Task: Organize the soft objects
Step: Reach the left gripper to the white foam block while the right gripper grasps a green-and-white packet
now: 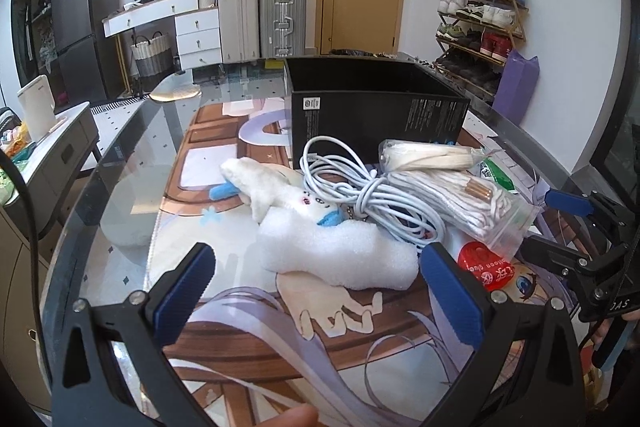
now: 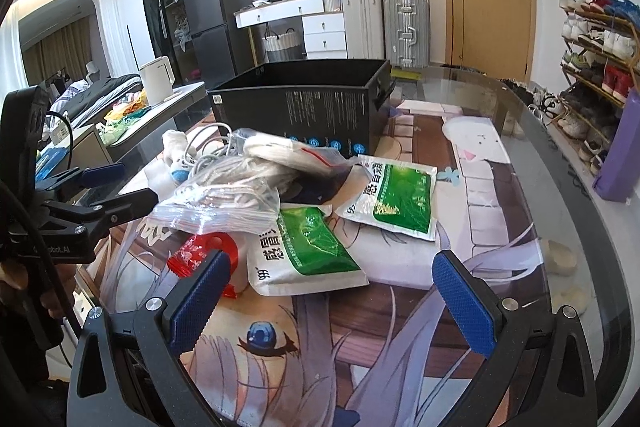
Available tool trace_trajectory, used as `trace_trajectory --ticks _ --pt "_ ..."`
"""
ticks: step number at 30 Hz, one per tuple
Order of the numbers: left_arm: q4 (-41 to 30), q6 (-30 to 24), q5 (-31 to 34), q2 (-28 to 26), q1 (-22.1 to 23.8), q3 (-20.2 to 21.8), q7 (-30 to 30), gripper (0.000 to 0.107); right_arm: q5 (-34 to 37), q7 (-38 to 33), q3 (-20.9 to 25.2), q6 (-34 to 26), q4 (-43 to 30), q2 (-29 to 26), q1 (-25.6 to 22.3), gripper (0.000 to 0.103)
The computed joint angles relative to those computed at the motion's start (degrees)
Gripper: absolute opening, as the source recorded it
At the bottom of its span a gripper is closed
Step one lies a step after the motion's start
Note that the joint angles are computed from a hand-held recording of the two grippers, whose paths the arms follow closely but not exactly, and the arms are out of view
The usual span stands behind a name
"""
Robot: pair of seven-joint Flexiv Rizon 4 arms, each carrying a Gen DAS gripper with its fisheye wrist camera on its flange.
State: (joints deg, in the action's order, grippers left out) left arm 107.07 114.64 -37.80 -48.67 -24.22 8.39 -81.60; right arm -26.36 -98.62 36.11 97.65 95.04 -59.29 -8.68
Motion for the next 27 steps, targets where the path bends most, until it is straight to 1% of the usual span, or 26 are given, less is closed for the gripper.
trace_trajectory --ticks 4,10,14,18,20,24,27 --pt "-0.5 -1.78 1.02 -0.06 1.03 -0.64 -0.18 0.103 -0.05 -0.93 0.71 -1.91 -0.37 -0.2 -0.36 0.103" --pt "-2.55 -6.03 0.24 -1.28 -2.37 3.97 -0.12 0.103 3.13 -1.9 -0.3 -4.85 -2.56 -0.2 1.45 0.103" --pt "-3.38 -7.64 2.27 -1.45 -2.4 4.84 -1.01 0.103 5.73 -3.74 0.16 -7.11 -4.13 -0.43 1.81 0.103" --pt "-3.65 -8.4 5.18 -1.15 -0.84 4.03 -2.24 0.103 7.88 -6.28 1.13 -10.22 -6.1 -0.91 1.96 0.1" --pt "-3.77 -8.86 6.47 -0.97 -0.11 3.67 -2.8 0.103 8.91 -7.55 1.23 -11.61 -6.85 -0.94 2.31 0.095" --pt "-3.65 -8.9 9.77 -0.46 2.95 1.02 -3.87 0.103 11.18 -10.24 1.39 -12.81 -7.82 -0.9 2.78 0.091" --pt "-3.55 -8.63 11.55 -0.26 4.71 -0.46 -4.77 0.103 12.79 -12.49 1.82 -14.07 -8.56 -0.87 2.95 0.085"
